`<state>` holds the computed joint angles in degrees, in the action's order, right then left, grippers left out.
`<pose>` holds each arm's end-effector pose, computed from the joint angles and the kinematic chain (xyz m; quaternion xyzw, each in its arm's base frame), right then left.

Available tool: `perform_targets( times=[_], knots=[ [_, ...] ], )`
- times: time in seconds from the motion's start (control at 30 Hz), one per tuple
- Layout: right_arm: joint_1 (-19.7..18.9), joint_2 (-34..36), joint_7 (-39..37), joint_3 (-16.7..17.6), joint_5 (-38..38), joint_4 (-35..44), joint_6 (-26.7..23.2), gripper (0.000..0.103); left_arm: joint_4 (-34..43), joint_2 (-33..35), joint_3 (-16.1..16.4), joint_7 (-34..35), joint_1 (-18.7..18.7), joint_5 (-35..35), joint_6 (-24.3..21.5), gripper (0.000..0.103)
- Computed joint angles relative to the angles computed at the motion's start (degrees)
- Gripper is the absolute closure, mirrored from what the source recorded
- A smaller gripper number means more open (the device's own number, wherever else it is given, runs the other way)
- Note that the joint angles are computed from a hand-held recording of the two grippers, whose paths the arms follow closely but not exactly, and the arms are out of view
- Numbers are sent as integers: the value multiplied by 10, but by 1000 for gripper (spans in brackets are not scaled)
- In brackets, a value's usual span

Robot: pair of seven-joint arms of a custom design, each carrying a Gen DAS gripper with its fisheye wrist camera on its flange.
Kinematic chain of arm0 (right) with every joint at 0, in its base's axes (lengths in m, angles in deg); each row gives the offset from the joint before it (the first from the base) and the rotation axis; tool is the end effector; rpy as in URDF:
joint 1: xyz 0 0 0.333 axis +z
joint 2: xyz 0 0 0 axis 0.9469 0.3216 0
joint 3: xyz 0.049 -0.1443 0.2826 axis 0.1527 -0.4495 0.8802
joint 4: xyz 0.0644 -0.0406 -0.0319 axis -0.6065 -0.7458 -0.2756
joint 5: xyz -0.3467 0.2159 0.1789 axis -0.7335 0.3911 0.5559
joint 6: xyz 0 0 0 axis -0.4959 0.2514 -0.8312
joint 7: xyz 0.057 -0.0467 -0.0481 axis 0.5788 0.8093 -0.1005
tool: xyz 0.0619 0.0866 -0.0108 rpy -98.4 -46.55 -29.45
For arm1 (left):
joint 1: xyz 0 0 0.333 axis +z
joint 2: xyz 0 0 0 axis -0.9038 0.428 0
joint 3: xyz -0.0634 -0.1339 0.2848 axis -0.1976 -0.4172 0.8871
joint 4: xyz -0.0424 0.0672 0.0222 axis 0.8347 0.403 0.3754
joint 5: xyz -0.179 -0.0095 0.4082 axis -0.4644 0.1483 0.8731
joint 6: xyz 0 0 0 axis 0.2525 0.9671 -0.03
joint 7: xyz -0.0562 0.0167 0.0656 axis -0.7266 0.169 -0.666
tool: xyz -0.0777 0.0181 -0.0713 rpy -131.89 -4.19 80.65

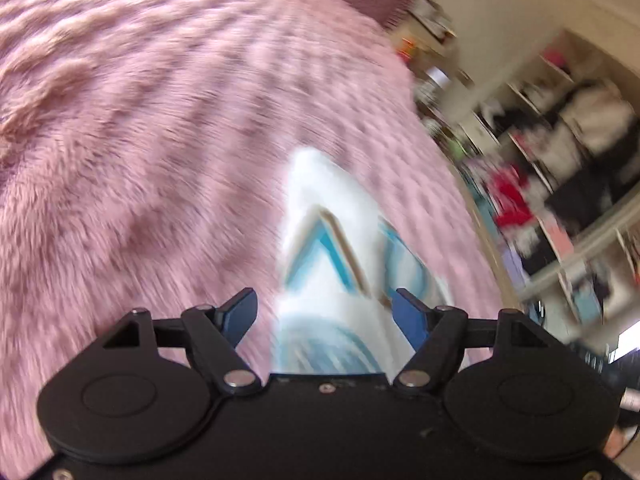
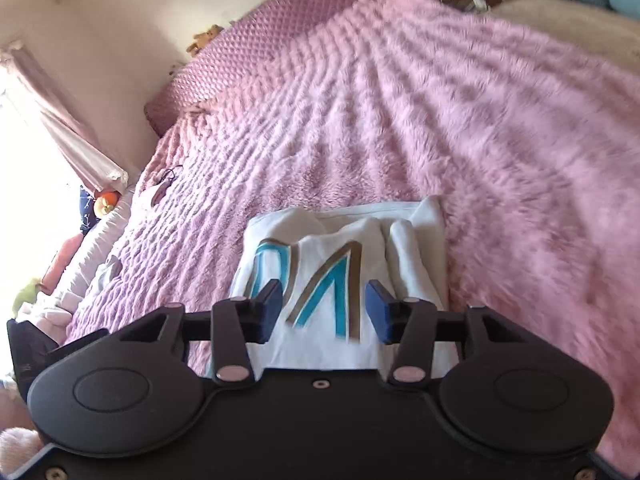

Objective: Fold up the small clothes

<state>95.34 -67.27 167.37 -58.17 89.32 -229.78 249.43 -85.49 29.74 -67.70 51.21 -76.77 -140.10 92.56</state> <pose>0.4486 -0.0229 0.5256 -0.5317 0.6991 -0.1420 0.4565 0.5769 -0.1981 0.4085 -0.6887 0.5530 -0.4689 0.0069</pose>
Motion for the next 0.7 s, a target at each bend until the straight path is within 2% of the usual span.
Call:
perform_targets(
  times=[0.13, 0.2, 0.23, 0.33, 0.53, 0.6, 0.63, 0.67, 0.7],
  knots=[
    [40, 84, -7, -45, 49, 66, -14, 55, 55, 55, 7, -84, 20, 46, -30, 28],
    [64, 110, -26, -68, 90, 86, -19, 55, 79, 75, 0, -75, 33, 30, -49, 28],
    [63, 123, -25, -66, 103, 94, -19, 55, 91, 86, -4, -84, 34, 36, -48, 28],
    [95, 157, -62, -103, 174, 125, -39, 55, 122, 117, -17, -113, 37, 62, -50, 28],
    [127, 206, -139, -145, 318, 174, -95, 50, 170, 173, -39, -186, 46, 141, -47, 27],
    [124, 220, -149, -141, 349, 184, -102, 50, 180, 187, -49, -202, 52, 153, -40, 26],
    [123, 224, -159, -140, 366, 186, -105, 52, 185, 193, -56, -203, 56, 152, -36, 26],
    [117, 225, -165, -133, 370, 185, -104, 68, 187, 195, -61, -206, 60, 152, -32, 26],
    [107, 227, -159, -121, 362, 183, -99, 78, 187, 195, -66, -210, 63, 153, -28, 26]
  ],
)
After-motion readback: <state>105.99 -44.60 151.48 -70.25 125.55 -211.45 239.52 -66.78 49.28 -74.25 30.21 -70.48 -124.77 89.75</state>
